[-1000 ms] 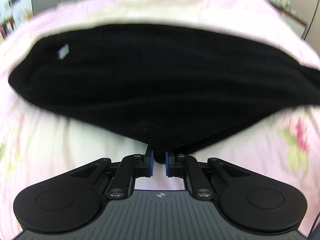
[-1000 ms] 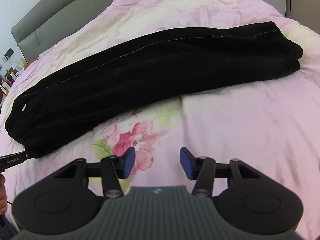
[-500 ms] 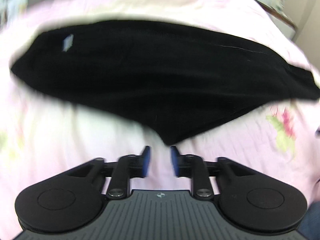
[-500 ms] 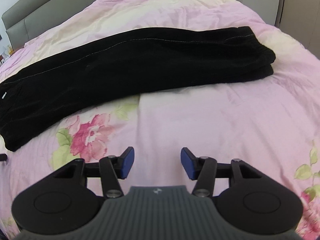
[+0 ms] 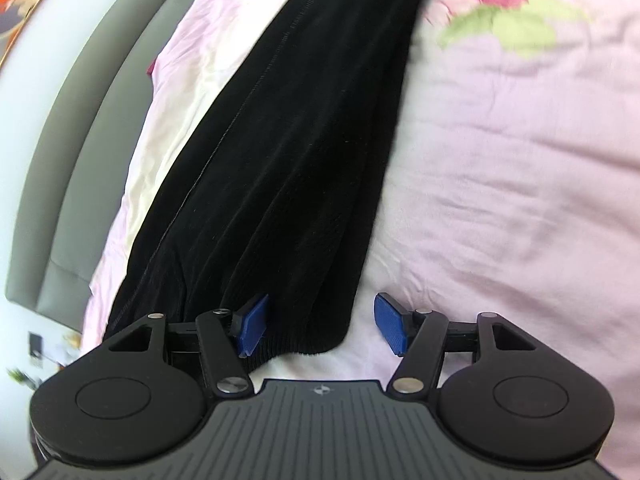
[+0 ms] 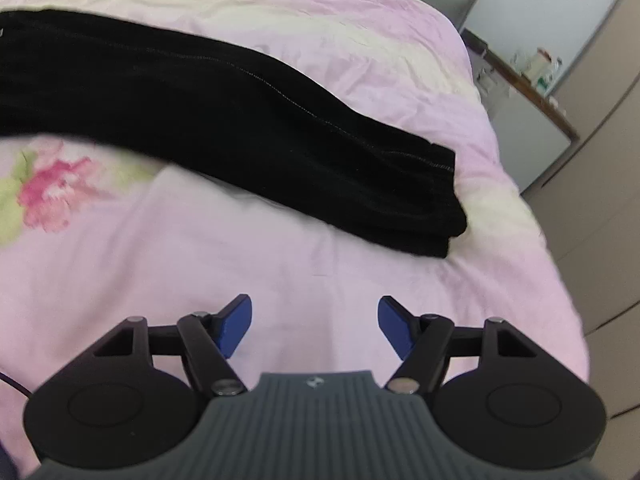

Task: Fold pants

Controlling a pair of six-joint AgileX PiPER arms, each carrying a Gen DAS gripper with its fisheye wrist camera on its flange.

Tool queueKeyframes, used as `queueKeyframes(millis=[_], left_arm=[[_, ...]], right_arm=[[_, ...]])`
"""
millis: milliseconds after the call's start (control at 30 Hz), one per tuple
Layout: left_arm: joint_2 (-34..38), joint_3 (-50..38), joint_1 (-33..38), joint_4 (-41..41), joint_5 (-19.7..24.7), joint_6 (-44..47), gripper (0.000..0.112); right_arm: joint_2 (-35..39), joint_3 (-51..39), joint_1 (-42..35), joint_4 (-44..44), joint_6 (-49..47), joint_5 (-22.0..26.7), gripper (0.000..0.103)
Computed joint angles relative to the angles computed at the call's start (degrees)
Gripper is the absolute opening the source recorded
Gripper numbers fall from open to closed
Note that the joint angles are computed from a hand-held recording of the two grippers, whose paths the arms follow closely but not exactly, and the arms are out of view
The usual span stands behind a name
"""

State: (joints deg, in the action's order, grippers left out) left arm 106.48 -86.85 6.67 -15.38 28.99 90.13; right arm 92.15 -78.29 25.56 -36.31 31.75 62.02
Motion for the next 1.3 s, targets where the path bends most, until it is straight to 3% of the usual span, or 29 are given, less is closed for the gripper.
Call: queueKeyframes(millis=[67, 200, 333, 433, 600, 667, 700, 833, 900, 1067, 1200, 1300], left_arm=[[0.7, 0.09, -0.69, 1.11, -1.59, -0.06, 0.067], [1.82, -0.79, -2.57, 6.67, -2.72, -5.64, 0.038], [1.64, 0.55, -1.44, 2.61, -4.7, -0.11, 0.019], [2.1, -2.37, -1.31, 2.68, -1.5, -3.35, 0.011], [1.9, -7.41, -0.6, 2.14, 5.11, -5.19, 0.009], [1.09, -7.77, -0.69, 3.07, 6.91, -6.12, 0.009], [1.56, -9.39, -0.75, 3.54, 8.25, -6.87, 0.009], [2.59, -15.58, -0.21, 3.38, 14.77, -7.62, 0.009], [3.4, -19.45, 0.63, 2.19, 18.77, -5.33, 0.008], [4.4, -27.22, 3.16, 0.82, 28.91, -0.52, 0.008], [3.55, -29.23, 6.35, -0.42, 36.26, 4.77, 0.008], [2.61, -27.28, 7.7, 0.1, 39.12, 7.91, 0.008]], right_arm=[[0.45, 2.03, -0.98, -4.54, -4.9, -1.43, 0.067], [2.94, 7.22, -3.39, -16.0, -14.37, -6.03, 0.066], [5.25, 13.43, -6.9, -28.6, -19.83, -14.54, 0.067], [8.61, 13.17, -10.67, -33.32, -20.43, -18.76, 0.067], [13.23, 9.98, -15.68, -37.5, -17.48, -23.03, 0.067], [15.51, 6.67, -16.0, -36.42, -17.52, -21.13, 0.061], [17.28, 4.33, -15.83, -35.87, -18.32, -19.28, 0.04], [17.97, 1.69, -14.06, -35.56, -20.43, -15.18, 0.026], [15.47, 1.72, -13.95, -34.82, -21.19, -14.64, 0.023], [7.04, 0.81, -11.79, -26.75, -33.39, -10.09, 0.02], [-0.75, 1.61, -6.98, -18.63, -40.1, -0.32, 0.019], [-6.27, 5.72, -1.79, -14.75, -41.47, 7.04, 0.019]])
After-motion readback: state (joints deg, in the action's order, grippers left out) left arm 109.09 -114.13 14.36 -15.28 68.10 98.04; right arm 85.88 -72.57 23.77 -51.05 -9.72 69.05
